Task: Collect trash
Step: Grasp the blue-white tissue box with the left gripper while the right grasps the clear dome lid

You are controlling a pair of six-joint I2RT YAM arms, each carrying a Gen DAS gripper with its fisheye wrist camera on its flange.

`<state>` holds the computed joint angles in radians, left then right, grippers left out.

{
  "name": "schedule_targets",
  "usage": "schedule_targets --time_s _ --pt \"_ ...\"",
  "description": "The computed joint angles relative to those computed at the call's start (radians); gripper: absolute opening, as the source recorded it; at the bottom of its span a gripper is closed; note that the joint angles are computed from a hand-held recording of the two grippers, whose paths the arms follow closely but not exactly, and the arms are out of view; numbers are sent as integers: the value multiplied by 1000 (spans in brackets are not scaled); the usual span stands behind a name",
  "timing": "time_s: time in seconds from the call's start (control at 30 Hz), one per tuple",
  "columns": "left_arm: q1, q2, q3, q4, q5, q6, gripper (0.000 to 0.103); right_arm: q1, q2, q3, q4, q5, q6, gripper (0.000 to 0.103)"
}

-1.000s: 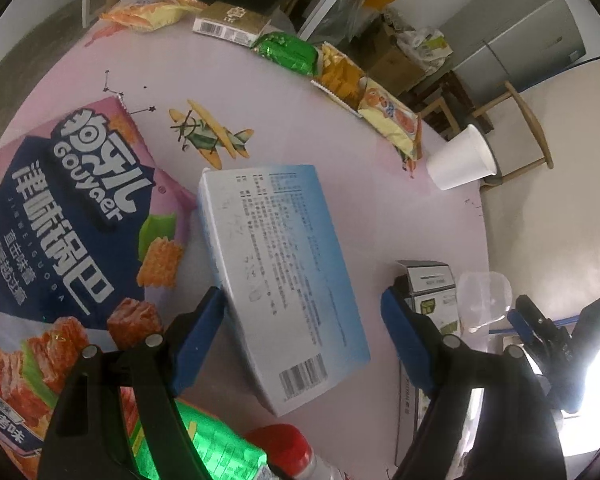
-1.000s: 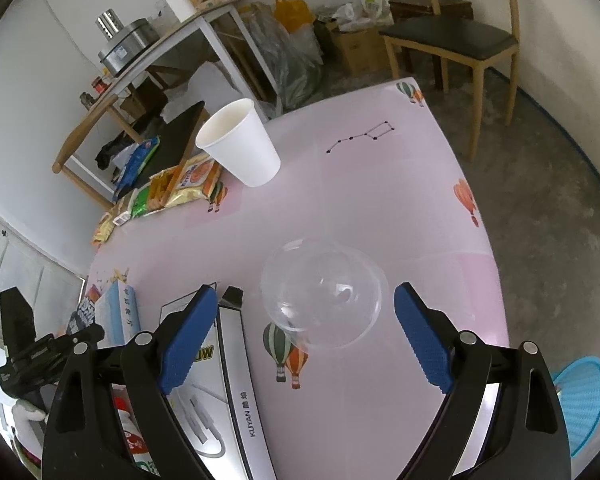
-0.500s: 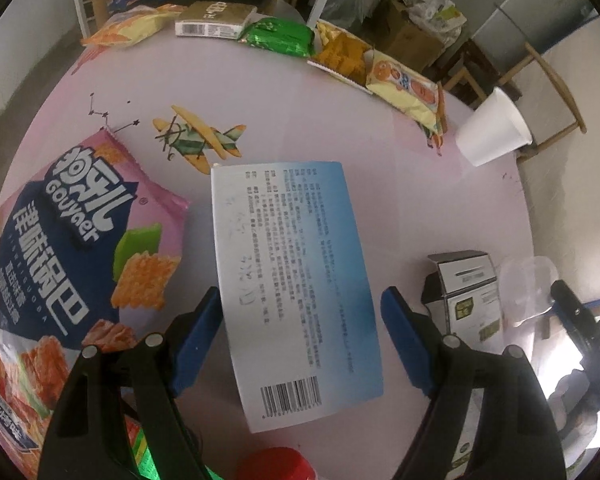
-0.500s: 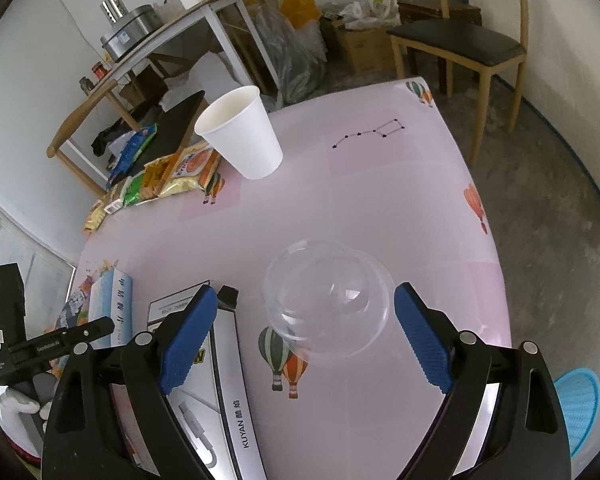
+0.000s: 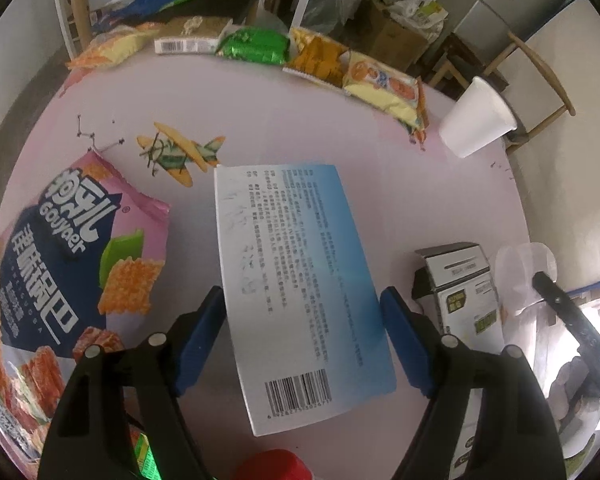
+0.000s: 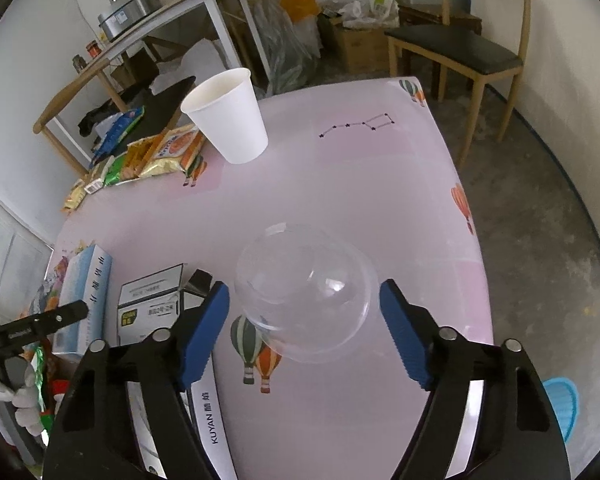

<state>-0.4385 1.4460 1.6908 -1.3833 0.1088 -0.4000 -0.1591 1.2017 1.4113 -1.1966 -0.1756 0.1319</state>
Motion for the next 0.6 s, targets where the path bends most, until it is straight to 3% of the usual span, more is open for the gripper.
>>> schedule_targets --time_s 0.17,0.5,0.53,0.57,0.6 --pt "-12 -22 24 4 -21 6 76 -5 -4 -1 4 -2 8 60" --pt "-42 -80 60 27 -42 -11 75 -19 -33 -11 15 4 13 58" --pt "-44 -82 69 26 -44 -12 58 -18 -36 -10 14 6 14 58" --pt "-43 -80 83 23 -42 -13 50 -19 -39 -6 11 5 14 58" --pt "-32 -76 101 12 -19 -15 49 -22 -43 -1 6 2 13 58"
